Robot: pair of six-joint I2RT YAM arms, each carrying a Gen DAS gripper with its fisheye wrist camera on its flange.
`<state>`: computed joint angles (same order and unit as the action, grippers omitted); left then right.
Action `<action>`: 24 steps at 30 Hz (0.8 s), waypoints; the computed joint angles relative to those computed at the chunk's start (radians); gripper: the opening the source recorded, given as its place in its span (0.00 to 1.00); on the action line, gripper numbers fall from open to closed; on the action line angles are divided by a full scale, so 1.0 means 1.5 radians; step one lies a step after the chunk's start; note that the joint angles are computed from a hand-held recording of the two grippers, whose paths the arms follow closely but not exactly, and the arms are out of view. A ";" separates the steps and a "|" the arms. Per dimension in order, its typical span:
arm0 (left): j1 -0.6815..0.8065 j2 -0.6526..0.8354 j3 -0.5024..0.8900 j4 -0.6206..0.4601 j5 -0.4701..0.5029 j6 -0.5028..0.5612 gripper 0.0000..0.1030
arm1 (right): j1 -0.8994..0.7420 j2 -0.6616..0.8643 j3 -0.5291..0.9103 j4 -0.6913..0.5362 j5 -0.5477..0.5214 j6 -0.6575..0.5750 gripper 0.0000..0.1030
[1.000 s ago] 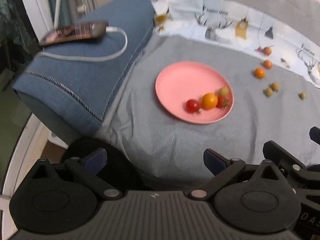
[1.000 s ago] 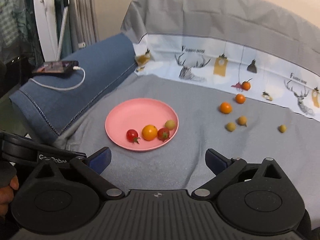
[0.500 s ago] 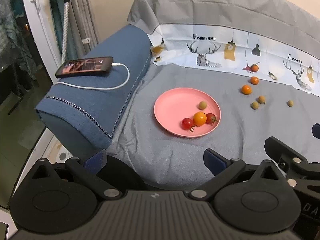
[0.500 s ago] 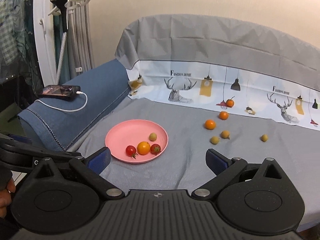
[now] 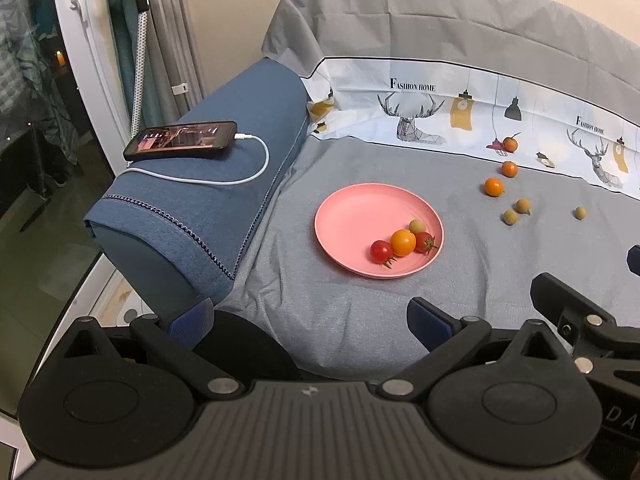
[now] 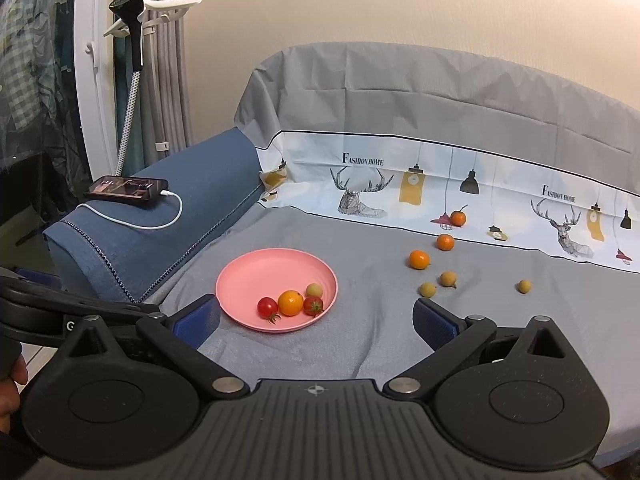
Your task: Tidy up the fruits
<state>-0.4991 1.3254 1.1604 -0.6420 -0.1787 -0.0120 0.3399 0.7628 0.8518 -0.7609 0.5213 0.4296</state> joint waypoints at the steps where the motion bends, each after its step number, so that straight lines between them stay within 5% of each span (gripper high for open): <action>1: 0.000 0.000 0.000 0.000 0.000 0.000 1.00 | 0.000 0.001 0.001 -0.001 0.000 0.000 0.99; 24: 0.008 0.029 0.009 -0.007 0.006 0.007 1.00 | -0.049 0.024 -0.009 0.016 -0.059 -0.010 0.99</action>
<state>-0.4871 1.3692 1.1737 -0.6526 -0.1695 -0.0009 0.2671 0.7990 0.8386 -0.7364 0.4332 0.4152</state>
